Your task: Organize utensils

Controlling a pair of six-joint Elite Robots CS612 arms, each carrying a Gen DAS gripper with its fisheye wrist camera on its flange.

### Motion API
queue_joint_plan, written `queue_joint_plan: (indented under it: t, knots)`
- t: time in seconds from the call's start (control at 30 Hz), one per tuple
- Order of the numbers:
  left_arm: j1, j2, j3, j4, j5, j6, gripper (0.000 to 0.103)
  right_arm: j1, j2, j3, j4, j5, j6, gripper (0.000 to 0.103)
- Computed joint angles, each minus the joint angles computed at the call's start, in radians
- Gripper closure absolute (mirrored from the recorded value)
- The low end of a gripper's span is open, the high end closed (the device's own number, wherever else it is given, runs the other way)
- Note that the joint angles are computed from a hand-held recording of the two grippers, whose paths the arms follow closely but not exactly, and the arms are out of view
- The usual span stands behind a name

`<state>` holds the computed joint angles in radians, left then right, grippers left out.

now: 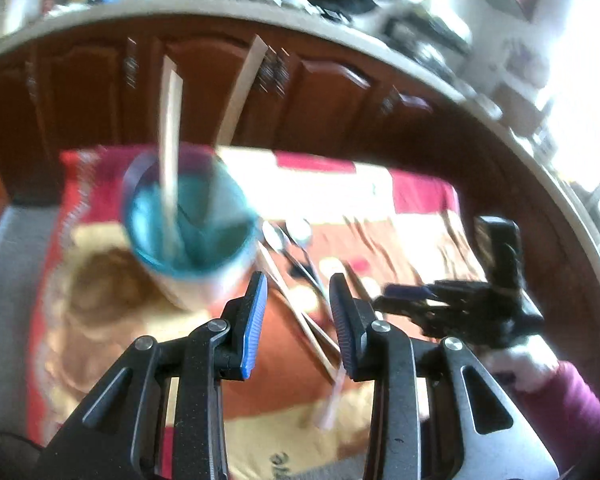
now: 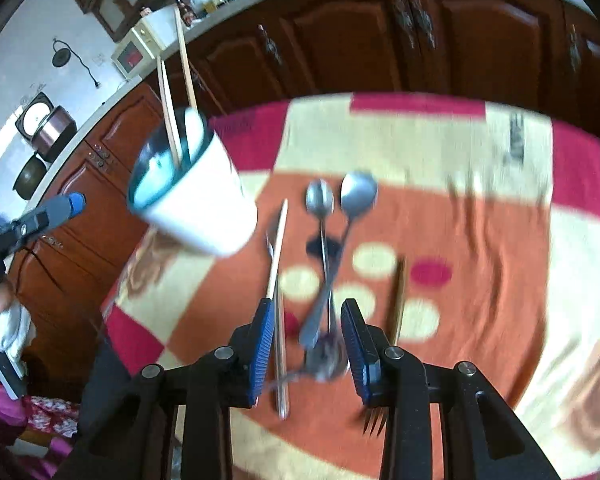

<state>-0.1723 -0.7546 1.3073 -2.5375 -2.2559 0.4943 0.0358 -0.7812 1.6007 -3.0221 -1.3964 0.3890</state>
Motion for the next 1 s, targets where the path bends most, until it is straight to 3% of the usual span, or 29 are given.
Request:
queue_joint_plan:
  t: [0.1, 0.2, 0.57, 0.7, 1.0]
  knots:
    - [-0.017, -0.009, 0.031, 0.036, 0.031, 0.035, 0.071, 0.001, 0.013, 0.009, 0.0, 0.012, 0.007, 0.071]
    - [-0.025, -0.012, 0.043, 0.044, 0.045, 0.041, 0.071, 0.008, 0.025, 0.006, 0.006, -0.022, 0.014, 0.074]
    - [-0.056, -0.007, 0.044, 0.053, 0.102, 0.034, 0.071, -0.007, 0.054, 0.024, -0.047, 0.025, 0.069, 0.083]
    - [-0.068, -0.008, 0.049, 0.067, 0.116, 0.041, 0.071, -0.018, 0.062, 0.053, -0.163, 0.061, 0.134, 0.098]
    - [-0.094, -0.006, 0.048, 0.094, 0.134, 0.024, 0.072, -0.016, 0.027, 0.128, -0.261, 0.055, 0.138, 0.101]
